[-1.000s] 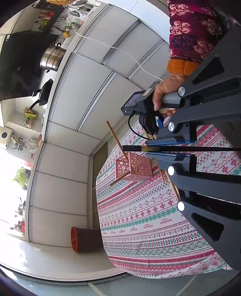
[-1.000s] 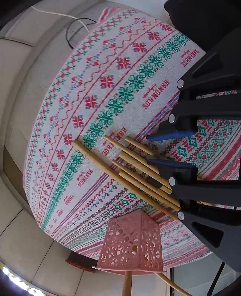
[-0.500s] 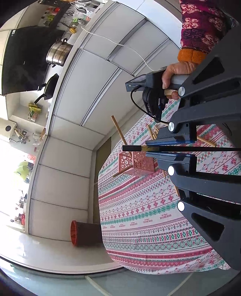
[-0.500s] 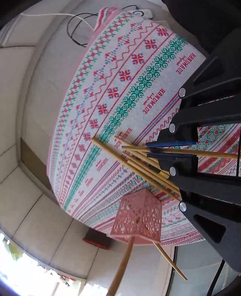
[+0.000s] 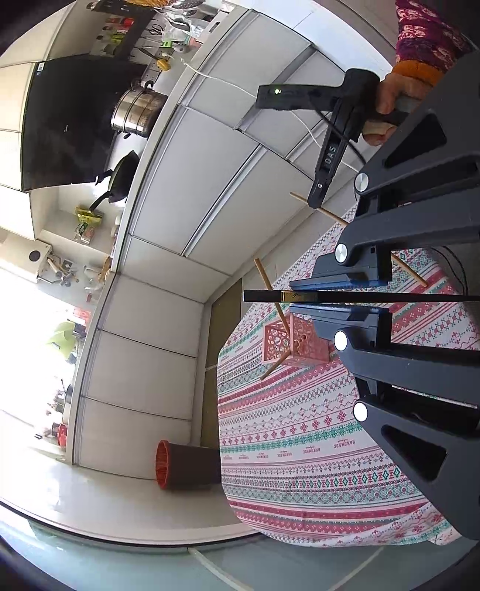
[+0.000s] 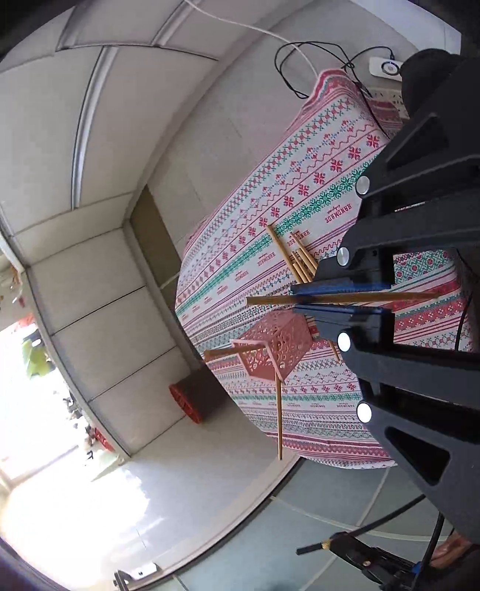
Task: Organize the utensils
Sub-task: 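Drop the right tool's chopstick into the holder while the left tool drops its chopstick in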
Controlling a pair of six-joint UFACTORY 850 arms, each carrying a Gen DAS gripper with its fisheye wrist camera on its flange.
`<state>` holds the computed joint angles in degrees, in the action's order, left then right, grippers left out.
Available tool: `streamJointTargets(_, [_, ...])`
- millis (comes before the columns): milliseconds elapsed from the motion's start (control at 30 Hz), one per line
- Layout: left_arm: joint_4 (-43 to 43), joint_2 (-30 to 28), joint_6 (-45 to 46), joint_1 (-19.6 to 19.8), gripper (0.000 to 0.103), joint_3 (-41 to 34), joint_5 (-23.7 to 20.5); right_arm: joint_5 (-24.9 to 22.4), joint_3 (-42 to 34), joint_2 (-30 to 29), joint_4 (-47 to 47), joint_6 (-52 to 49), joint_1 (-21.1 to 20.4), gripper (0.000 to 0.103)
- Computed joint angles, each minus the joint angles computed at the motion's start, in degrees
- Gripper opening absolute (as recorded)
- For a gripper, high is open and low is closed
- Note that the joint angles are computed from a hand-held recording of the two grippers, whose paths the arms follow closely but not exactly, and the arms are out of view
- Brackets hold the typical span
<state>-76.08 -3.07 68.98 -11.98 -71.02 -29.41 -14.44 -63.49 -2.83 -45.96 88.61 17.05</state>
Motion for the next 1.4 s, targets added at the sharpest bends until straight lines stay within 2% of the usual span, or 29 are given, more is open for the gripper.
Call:
streamJointTargets(100, [-4.6,0.8,2.1,-0.5,0.006,0.0,2.0,-0.3,0.7,2.7,-4.9,2.6,0.4,0.005])
streamJointTargets(200, [-14.3,1.6,8.9,-1.3,0.006,0.2,5.5,-0.4,0.1,4.6,-4.8,0.2,0.3,0.005])
streamJointTargets(333, [-36.1,1.4,28.1,-2.9,0.006,-0.9,10.4,1.2,-0.8,6.7,-6.0,-0.3,-0.6,0.005])
streamJointTargets(400, [-45.4,-0.3,36.7,-3.9,0.006,-3.3,12.3,2.2,-1.7,7.2,-4.2,-2.9,-1.4,0.005])
streamJointTargets(500, [-49.2,-5.1,39.7,-5.1,0.006,-9.3,14.5,3.4,-2.9,7.9,-4.5,-3.6,-2.5,0.005])
streamJointTargets(633, [-61.8,-12.5,51.7,-7.0,0.006,-17.4,18.0,5.0,-4.6,8.1,-6.9,-2.7,-4.1,0.004])
streamJointTargets(700, [-73.0,-16.2,62.8,-8.1,0.006,-21.1,20.1,5.6,-6.0,7.7,0.4,-10.7,-5.3,0.004])
streamJointTargets(767, [-83.7,-19.7,73.8,-9.0,0.006,-24.4,21.7,7.1,-7.1,6.9,12.1,-22.7,-7.1,0.004])
streamJointTargets(800, [-86.5,-21.1,76.8,-9.2,0.006,-25.8,22.5,7.3,-7.5,6.5,18.1,-28.7,-7.9,0.004])
streamJointTargets(867, [-86.0,-22.6,75.4,-9.3,0.006,-26.8,22.9,7.3,-7.8,5.4,30.1,-40.5,-9.7,0.004])
streamJointTargets(933, [-82.6,-22.5,71.3,-8.9,0.006,-25.9,21.6,3.3,-9.1,2.6,41.7,-52.5,-10.8,0.007])
streamJointTargets(967, [-79.6,-22.0,68.1,-8.6,0.006,-25.1,20.8,-1.9,-10.8,-0.1,47.7,-58.5,-11.0,0.007])
streamJointTargets(1033, [-74.9,-20.7,63.6,-8.2,0.006,-23.6,19.5,-12.1,-12.9,-4.9,59.0,-70.4,-12.1,0.016])
streamJointTargets(1067, [-73.5,-19.9,62.5,-8.0,0.006,-22.6,18.8,-16.6,-13.4,-7.7,61.8,-74.0,-12.0,0.016])
streamJointTargets(1133, [-67.3,-18.3,57.2,-7.5,0.006,-21.2,17.9,-22.5,-12.6,-11.3,60.8,-73.9,-10.9,0.017])
streamJointTargets(1200, [-65.8,-16.8,57.1,-7.0,0.006,-19.7,16.8,-23.2,-9.8,-11.9,63.1,-74.0,-10.9,0.017])
streamJointTargets(1267, [-67.0,-15.3,59.9,-6.8,0.006,-18.0,15.4,-20.6,-7.2,-10.8,64.4,-73.0,-11.9,0.017])
streamJointTargets(1400, [-64.4,-15.5,56.9,-6.3,0.006,-18.5,14.6,-16.9,-7.4,-9.1,66.5,-74.1,-12.2,0.034])
